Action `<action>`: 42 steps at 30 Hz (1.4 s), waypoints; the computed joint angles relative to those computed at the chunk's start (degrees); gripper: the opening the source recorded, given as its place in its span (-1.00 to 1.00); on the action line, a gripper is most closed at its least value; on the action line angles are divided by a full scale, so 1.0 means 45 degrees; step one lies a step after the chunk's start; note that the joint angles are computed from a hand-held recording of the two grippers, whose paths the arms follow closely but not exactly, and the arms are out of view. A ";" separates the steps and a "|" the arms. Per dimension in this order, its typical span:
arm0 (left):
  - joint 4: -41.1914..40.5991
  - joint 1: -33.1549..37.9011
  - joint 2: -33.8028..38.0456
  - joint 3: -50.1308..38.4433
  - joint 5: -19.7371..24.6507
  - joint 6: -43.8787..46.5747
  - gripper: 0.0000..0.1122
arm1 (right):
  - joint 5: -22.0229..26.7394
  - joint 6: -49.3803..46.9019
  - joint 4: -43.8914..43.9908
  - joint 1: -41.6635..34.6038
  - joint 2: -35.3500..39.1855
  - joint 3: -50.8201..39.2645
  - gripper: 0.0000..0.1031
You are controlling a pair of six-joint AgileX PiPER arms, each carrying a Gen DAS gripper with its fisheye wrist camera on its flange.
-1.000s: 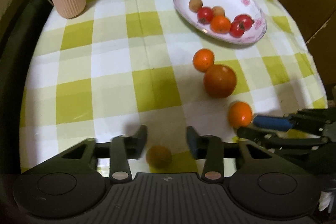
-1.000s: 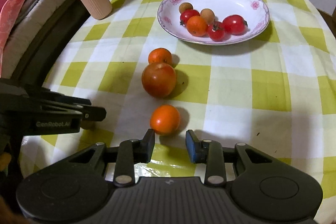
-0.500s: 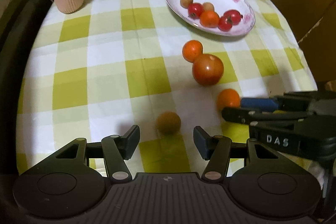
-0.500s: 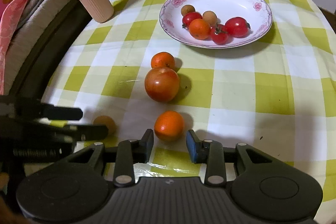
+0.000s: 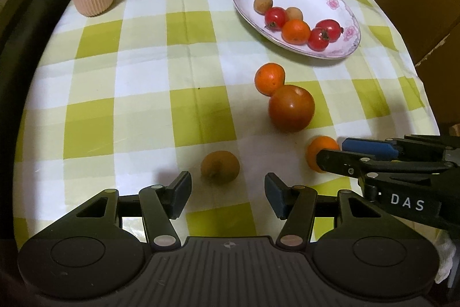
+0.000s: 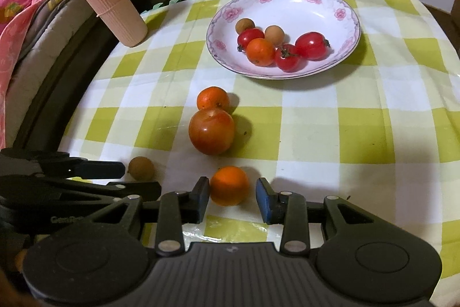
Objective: Organize fruits
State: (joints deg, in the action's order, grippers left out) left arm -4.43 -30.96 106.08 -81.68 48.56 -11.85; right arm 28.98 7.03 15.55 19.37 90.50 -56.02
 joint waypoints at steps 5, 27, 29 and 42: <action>-0.0080 0.0127 0.0204 -0.0269 -0.0021 -0.0159 0.13 | -0.0065 -0.0123 0.0315 -0.0237 -0.0091 0.0043 -0.34; 0.0937 -0.0096 0.0276 -0.0066 -0.0379 -0.0884 -0.33 | 0.0149 -0.0452 0.0979 -0.0209 0.0023 -0.0185 -0.33; 0.0992 -0.0076 0.0254 -0.0043 -0.0352 -0.0990 -0.33 | 0.0186 -0.0640 0.1233 -0.0180 0.0108 -0.0251 -0.34; 0.1297 -0.0223 0.0244 -0.0009 -0.0274 -0.1029 -0.32 | -0.0034 -0.0214 0.0459 0.0326 0.0855 -0.0548 -0.37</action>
State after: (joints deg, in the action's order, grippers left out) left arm 1.41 -31.97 107.18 -81.72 47.33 -16.48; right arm 28.83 6.07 17.61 20.84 94.35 -58.49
